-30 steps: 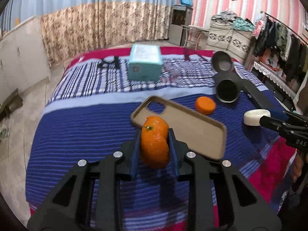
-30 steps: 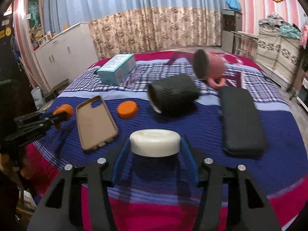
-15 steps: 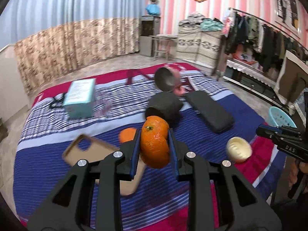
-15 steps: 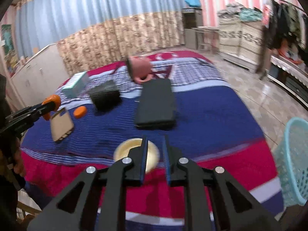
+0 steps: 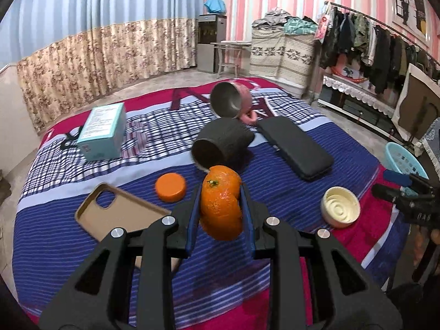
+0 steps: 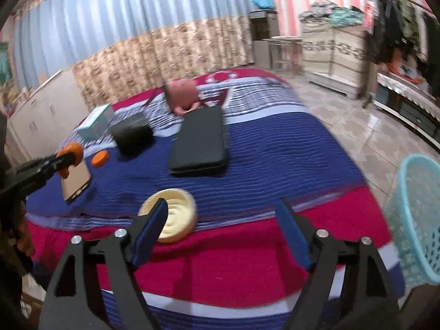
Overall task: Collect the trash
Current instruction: 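Carry the orange and the white lid over the blue basket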
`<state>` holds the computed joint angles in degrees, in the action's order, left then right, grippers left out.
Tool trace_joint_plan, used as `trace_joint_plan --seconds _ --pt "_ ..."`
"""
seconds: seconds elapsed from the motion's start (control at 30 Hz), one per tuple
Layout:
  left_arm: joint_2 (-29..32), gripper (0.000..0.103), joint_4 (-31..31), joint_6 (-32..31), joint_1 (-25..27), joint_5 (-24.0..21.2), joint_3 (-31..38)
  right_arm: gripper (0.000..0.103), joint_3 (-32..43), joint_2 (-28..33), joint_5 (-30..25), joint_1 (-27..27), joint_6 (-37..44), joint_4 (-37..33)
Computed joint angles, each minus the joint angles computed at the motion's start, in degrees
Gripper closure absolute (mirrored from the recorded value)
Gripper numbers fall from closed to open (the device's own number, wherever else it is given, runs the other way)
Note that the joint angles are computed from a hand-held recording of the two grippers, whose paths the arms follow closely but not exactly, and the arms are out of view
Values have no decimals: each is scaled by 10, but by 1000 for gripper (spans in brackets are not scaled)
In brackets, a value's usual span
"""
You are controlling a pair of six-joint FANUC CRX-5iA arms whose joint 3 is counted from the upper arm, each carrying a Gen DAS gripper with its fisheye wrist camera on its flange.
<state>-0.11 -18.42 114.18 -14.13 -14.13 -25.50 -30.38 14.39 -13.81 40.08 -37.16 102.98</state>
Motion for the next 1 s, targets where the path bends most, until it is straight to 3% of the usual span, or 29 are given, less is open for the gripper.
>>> trace_joint_plan --seconds 0.2,0.27,0.3,0.33,0.37,0.47,0.53,0.67,0.87,1.0 --pt "-16 77 -33 35 11 -15 -4 24 51 54 6 39 94 -74" --pt "-21 77 -26 30 19 -10 -11 24 72 74 -13 64 169 -157" --pt "-22 77 -22 28 22 -7 -12 26 86 85 -31 80 221 -216" --pt "-21 77 -19 27 25 -6 -13 39 93 90 -35 86 248 -245" --pt "-20 77 -20 29 25 -6 -11 42 93 91 -33 86 255 -251" --pt "-14 77 -7 19 25 1 -10 42 72 74 -24 68 189 -166" --pt "-9 77 -16 28 14 -1 1 42 61 59 -41 68 182 -153" --pt "10 77 -27 33 -17 -2 32 42 10 -1 -76 43 89 -68" --pt "53 77 -5 5 -69 19 85 42 -74 -103 -163 30 67 -80" --pt "93 77 61 -67 -104 49 120 42 -126 -165 -222 25 63 -102"
